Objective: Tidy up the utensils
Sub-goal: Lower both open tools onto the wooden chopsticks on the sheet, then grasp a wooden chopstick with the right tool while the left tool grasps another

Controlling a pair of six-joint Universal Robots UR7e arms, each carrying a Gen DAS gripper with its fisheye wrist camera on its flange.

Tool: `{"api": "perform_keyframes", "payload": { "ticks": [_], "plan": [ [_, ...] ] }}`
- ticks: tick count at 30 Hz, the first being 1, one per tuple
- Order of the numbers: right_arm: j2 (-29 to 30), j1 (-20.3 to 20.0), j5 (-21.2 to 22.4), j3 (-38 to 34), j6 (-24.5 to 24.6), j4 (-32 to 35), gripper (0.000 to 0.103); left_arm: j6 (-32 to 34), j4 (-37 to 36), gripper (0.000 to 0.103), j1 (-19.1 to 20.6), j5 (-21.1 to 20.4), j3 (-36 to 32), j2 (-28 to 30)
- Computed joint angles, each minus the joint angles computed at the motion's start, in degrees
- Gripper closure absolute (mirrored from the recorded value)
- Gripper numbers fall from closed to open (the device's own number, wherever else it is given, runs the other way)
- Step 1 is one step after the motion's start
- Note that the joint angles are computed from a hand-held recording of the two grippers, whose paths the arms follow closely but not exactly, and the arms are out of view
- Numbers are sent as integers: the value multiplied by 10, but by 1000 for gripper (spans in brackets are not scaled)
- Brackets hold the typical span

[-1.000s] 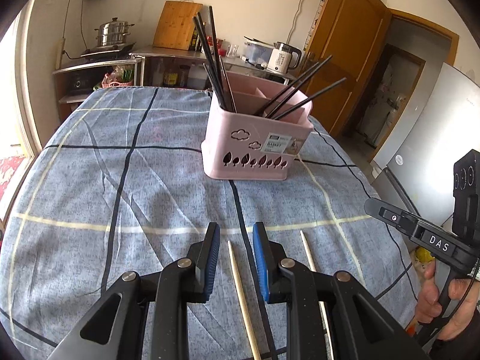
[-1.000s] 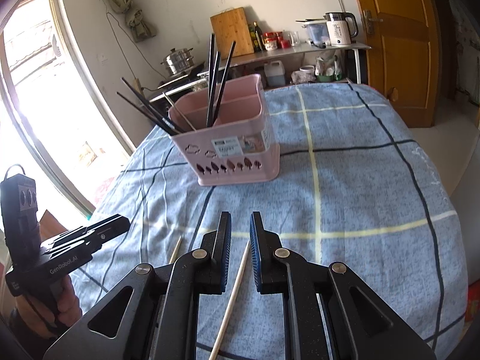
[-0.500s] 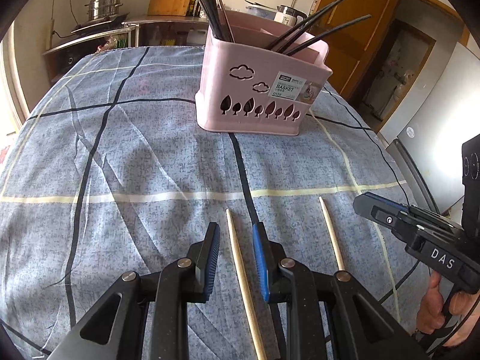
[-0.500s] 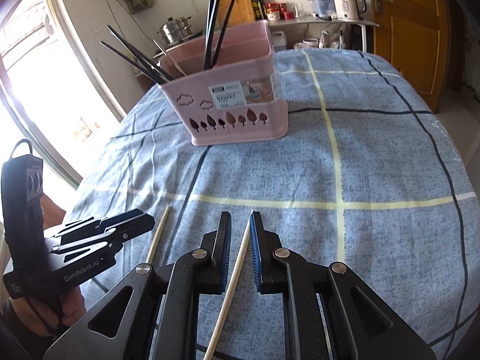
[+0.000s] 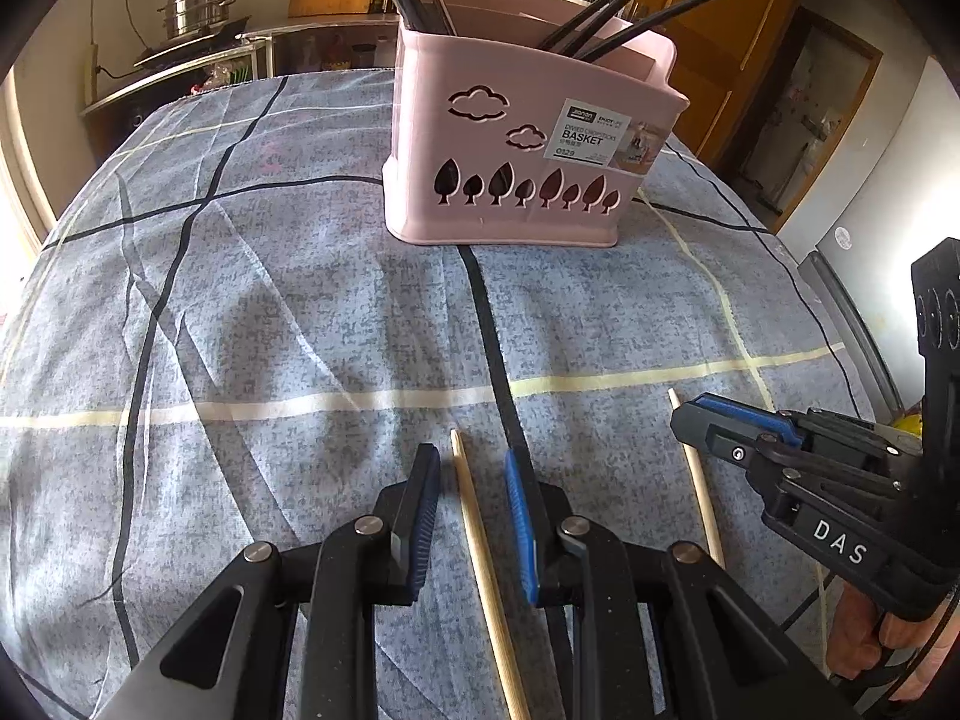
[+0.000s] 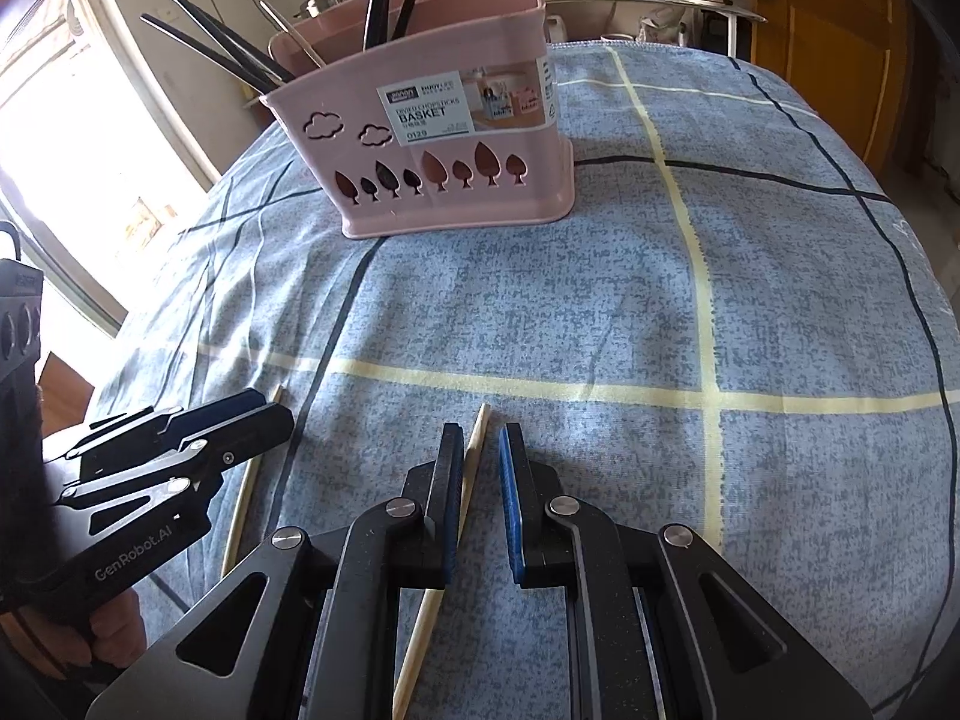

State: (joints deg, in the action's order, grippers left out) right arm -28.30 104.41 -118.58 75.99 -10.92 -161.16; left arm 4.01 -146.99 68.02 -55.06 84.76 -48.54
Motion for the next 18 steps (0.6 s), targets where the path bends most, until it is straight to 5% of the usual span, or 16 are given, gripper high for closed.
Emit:
{"api": "perform_keyframes", "payload": {
  "ticks": [10, 13, 18],
  "plan": [
    [19, 11, -39, -24, -26, 15, 96, 28, -16, 86, -21, 65, 1, 20],
    [22, 14, -48, -30, -29, 22, 97, 17, 0, 97, -21, 65, -5, 21],
    [16, 11, -31, -29, -19, 26, 99, -9, 28, 98, -11, 38, -14, 10]
  ]
}}
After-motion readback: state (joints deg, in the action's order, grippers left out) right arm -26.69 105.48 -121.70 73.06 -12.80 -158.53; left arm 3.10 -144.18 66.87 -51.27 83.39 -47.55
